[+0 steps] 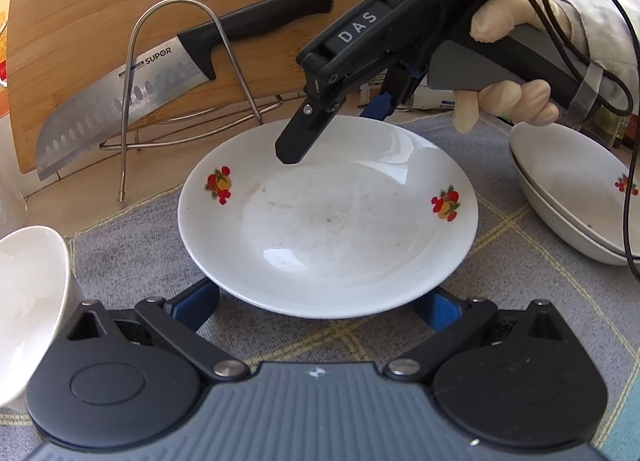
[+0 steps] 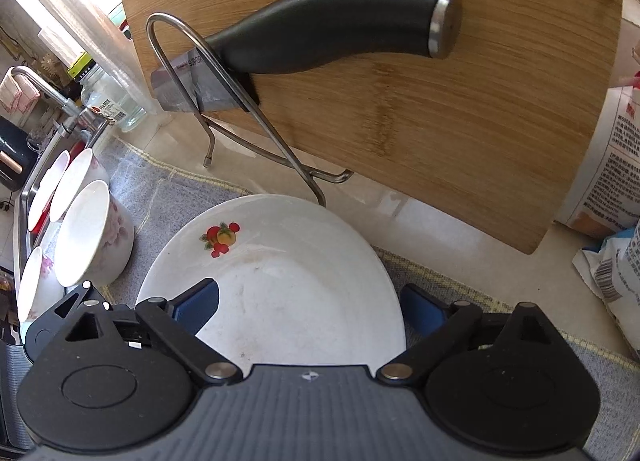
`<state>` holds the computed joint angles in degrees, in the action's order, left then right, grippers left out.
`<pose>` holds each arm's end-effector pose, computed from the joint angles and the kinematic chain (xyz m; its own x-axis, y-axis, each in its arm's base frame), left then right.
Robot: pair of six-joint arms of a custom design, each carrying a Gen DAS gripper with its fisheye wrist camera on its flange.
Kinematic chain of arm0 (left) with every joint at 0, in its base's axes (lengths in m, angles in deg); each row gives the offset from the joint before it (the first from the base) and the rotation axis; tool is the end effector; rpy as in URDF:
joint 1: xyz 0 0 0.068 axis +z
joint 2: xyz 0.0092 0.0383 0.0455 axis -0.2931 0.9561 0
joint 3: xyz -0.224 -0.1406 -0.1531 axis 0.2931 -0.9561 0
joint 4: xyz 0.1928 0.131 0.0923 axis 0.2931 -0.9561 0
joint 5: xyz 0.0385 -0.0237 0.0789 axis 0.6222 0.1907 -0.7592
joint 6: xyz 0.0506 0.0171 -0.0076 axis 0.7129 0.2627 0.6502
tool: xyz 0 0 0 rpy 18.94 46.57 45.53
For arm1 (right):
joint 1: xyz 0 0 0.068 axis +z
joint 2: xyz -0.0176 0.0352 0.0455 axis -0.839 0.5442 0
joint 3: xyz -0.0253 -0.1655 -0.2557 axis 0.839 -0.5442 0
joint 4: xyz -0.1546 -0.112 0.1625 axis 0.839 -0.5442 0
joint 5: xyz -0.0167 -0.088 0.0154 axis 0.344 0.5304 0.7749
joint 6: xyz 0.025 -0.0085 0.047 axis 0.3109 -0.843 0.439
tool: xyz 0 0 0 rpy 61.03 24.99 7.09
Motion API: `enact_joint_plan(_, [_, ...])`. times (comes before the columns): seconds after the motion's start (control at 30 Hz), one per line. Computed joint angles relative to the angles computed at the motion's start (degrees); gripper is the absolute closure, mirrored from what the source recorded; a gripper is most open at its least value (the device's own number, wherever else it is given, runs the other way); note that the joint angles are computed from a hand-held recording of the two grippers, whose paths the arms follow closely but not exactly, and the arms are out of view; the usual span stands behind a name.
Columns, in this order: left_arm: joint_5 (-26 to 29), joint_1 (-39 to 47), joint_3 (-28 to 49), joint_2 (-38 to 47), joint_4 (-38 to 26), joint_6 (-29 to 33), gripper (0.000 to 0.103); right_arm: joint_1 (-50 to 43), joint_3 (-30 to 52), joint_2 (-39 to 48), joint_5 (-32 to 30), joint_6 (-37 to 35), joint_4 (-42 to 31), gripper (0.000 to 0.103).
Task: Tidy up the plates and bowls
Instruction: 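Move the right tool to the fruit-print plate by the cutting board and grasp its rim, then lift the grasped fruit-print plate off the towel with the right tool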
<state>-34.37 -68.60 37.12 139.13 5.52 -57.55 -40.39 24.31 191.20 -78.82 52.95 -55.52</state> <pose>0.1499 -0.1546 0.0744 -0.6633 0.0357 -0.7475 0.0081 0.9991 0.0405 0.4206 0.1458 0.1140 -0.5995 -0.6784 -0.4247 -0.7995 0.4825 0.3579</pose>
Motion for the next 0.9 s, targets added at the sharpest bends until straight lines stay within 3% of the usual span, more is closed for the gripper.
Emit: enact_joint_plan(0.9, [-1.68, -2.56, 0.54, -2.10, -3.33, 1.28, 0.000, 0.36, 2.48, 1.53, -2.10, -1.81, -3.29, 0.007])
